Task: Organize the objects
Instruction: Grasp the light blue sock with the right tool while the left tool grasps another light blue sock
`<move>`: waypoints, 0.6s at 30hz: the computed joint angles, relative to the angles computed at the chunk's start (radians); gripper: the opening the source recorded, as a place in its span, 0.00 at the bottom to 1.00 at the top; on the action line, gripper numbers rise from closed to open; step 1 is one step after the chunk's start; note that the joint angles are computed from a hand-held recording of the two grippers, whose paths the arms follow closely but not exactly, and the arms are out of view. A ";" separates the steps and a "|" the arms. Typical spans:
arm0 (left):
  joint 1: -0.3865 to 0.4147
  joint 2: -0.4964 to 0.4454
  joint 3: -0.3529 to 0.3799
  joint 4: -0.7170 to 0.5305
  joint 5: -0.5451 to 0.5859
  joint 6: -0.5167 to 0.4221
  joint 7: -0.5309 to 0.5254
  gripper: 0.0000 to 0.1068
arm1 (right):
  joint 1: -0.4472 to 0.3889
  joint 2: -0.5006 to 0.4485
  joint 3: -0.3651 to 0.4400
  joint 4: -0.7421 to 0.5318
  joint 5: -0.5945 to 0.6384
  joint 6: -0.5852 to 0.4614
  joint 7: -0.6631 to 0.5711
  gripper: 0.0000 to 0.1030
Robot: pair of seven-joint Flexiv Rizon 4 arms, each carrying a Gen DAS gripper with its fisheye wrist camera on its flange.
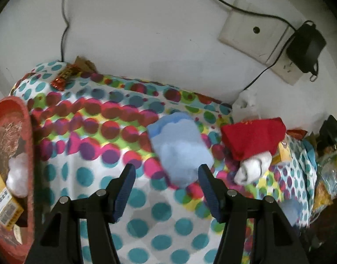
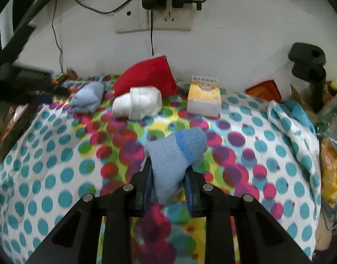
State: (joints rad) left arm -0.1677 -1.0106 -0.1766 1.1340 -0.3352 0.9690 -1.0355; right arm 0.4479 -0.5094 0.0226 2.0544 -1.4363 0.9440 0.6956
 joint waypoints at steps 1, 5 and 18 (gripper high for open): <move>-0.017 -0.010 0.015 -0.021 0.010 -0.003 -0.018 0.57 | 0.000 0.004 -0.002 0.005 -0.013 0.002 0.015 0.23; -0.079 -0.078 0.083 -0.156 0.065 -0.064 -0.108 0.57 | -0.005 0.001 0.004 0.005 0.007 0.006 -0.005 0.23; -0.087 -0.142 0.053 -0.223 0.090 -0.060 -0.176 0.54 | -0.005 -0.003 -0.004 0.003 0.012 0.028 -0.011 0.23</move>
State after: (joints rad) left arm -0.2547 -1.1522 -0.1236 0.9108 -0.2448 0.9092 -1.2112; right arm 0.4433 -0.5124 0.0189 2.0572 -1.4238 0.9718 0.6844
